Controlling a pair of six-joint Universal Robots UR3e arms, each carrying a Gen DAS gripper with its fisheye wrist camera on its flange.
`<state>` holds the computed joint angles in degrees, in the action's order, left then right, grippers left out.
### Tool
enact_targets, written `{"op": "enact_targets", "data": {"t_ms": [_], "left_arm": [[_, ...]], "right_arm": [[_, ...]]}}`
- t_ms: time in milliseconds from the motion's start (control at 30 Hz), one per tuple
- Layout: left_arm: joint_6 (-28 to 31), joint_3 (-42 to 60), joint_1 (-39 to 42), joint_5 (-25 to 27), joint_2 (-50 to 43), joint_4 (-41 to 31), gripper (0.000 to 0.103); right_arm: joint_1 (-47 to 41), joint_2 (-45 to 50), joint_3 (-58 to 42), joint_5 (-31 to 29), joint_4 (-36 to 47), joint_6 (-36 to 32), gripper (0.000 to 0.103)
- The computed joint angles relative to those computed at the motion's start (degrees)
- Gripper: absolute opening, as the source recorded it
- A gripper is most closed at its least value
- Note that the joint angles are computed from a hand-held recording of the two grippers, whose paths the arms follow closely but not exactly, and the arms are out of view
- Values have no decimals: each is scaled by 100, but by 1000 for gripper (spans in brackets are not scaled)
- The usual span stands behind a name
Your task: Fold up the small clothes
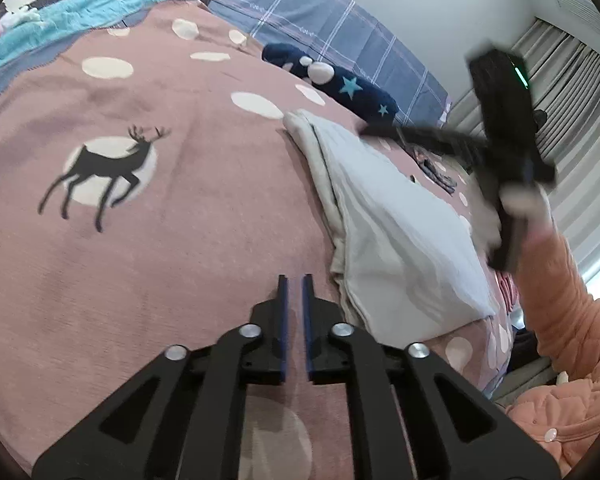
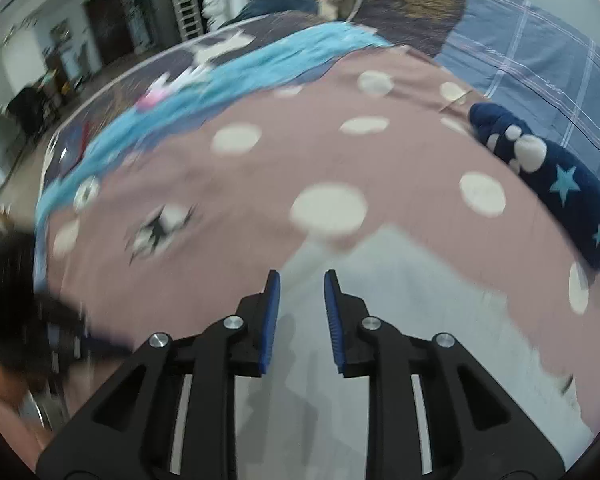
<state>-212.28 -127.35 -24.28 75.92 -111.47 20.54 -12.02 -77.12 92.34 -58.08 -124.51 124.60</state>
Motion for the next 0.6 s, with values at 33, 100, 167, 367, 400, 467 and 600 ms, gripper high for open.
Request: {"op": "enact_targets", "data": {"t_ms": [33, 100, 167, 367, 400, 467, 600], "left_arm": [[2, -8, 9, 26, 17, -2, 10], [11, -35, 34, 4, 25, 21, 10], [41, -10, 29, -18, 17, -20, 10], [-65, -159, 30, 148, 64, 131, 10], [-98, -240, -5, 214, 124, 167, 10], [-121, -297, 6, 276, 186, 182, 14], [-151, -375, -23, 372, 267, 254, 18]], "right_arm": [[-85, -297, 425, -17, -82, -231, 24], [-291, -924, 1193, 28, -47, -788, 26], [-526, -1662, 1952, 126, 126, -1429, 31], [-1142, -3774, 3601, 303, 1067, -3168, 38], [-1241, -4167, 3874, 344, 1153, -3427, 40], [-1329, -4732, 4249, 374, 1294, -3711, 41], [-1033, -4961, 5069, 113, -53, -3311, 41]]}}
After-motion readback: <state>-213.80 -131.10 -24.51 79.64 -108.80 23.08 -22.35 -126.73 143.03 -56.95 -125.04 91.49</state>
